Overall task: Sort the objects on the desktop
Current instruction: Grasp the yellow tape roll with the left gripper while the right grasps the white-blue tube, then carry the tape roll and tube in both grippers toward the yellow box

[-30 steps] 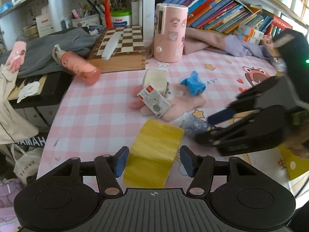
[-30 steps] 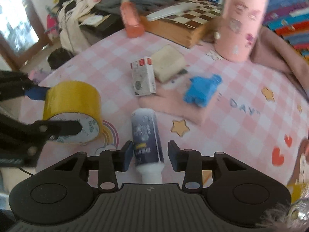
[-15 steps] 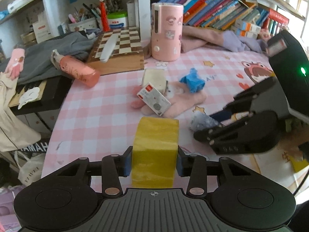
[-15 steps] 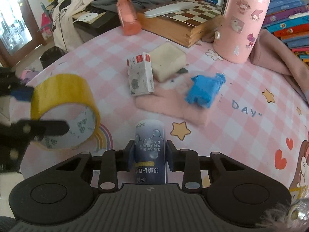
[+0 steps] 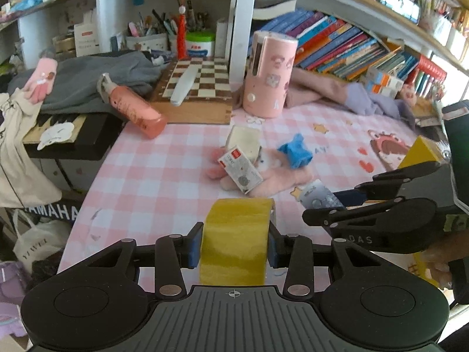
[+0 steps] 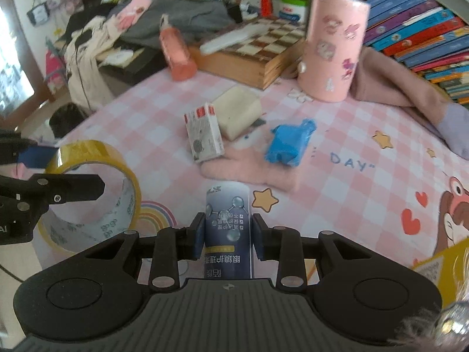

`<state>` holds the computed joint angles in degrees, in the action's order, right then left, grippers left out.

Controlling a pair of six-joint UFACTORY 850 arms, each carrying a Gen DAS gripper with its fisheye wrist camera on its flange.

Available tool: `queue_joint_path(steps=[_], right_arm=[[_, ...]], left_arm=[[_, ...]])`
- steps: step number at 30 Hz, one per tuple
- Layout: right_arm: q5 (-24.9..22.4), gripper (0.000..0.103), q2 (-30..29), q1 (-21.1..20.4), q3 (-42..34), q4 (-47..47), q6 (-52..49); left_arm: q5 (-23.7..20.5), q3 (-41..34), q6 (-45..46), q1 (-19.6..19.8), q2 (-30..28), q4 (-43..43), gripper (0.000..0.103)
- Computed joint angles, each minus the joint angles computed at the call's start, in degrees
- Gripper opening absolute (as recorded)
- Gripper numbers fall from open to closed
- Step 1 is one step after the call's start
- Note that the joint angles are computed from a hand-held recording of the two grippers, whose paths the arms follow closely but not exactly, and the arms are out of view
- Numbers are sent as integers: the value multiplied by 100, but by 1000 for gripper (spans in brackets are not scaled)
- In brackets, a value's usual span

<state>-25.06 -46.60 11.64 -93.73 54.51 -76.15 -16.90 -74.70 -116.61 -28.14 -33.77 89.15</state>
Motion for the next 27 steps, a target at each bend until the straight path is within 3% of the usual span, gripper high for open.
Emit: queue_joint_path(steps=[8, 16, 20, 27], right_arm=[[280, 30, 655, -95, 790, 1248, -739], [497, 30, 1262, -139, 1563, 2334, -1553], [541, 30, 1571, -166, 1974, 2951, -2016], [691, 30, 2096, -200, 2688, 3811, -2683]], left_arm=[[18, 256, -1145, -63, 284, 1382, 40], [33, 640, -2983, -123, 630, 3249, 40], [115, 851, -4338, -136, 794, 4502, 40], [63, 1169, -5403, -283, 1010, 5601, 40]])
